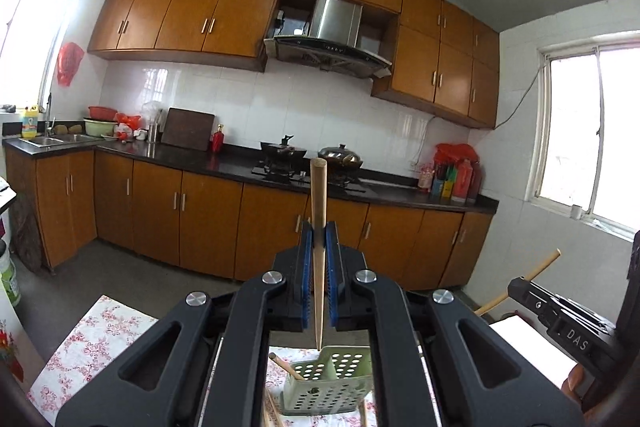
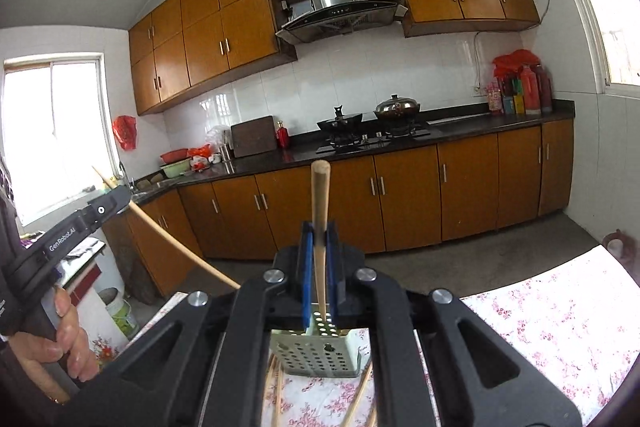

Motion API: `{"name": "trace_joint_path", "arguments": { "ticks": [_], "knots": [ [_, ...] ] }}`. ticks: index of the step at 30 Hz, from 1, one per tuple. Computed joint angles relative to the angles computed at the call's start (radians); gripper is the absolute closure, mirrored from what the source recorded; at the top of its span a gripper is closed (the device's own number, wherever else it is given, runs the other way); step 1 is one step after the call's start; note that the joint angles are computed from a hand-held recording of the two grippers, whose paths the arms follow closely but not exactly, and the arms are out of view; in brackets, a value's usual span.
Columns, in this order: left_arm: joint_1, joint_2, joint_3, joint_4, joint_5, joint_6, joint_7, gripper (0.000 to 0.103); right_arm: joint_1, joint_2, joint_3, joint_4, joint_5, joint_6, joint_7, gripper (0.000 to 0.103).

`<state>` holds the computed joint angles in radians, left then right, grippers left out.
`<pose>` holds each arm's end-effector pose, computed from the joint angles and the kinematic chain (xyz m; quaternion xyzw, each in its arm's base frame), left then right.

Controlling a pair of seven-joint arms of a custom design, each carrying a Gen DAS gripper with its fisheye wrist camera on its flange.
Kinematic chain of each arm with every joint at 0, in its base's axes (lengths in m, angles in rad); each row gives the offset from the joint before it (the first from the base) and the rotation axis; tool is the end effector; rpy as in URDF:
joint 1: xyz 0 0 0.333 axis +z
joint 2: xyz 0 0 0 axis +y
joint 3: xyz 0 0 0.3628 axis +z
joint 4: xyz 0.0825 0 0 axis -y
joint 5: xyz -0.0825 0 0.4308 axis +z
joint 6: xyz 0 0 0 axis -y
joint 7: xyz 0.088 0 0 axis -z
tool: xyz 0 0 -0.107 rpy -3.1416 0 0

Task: Organize utensils
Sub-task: 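Open the left tool into the holder while the right tool releases its chopstick there, then lower the left tool onto another chopstick and close it while the right tool grasps one too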

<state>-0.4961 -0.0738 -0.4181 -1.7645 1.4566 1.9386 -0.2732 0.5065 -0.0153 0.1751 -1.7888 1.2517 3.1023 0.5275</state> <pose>0.4202 -0.4516 0.7071 -0.6424 0.3857 -0.4395 0.4954 0.5380 0.3353 0.6947 -0.6711 0.3955 -0.1967 0.5954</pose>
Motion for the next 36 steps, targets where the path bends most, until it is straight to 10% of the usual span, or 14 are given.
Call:
{"name": "trace_joint_path", "arguments": {
  "ticks": [12, 25, 36],
  "knots": [
    [0.016, 0.048, 0.052, -0.035, -0.104, 0.121, -0.019, 0.096, -0.007, 0.142, -0.001, 0.036, -0.488, -0.001, 0.443, 0.095],
    [0.02, 0.0, 0.032, -0.055, -0.127, 0.112, -0.016, 0.084, -0.064, 0.027, 0.03, -0.098, -0.258, 0.071, 0.284, 0.087],
    [0.029, -0.132, -0.022, -0.218, -0.264, 0.047, -0.055, 0.083, -0.108, 0.022, -0.019, -0.323, -0.727, -0.098, 0.786, 0.086]
  ]
}}
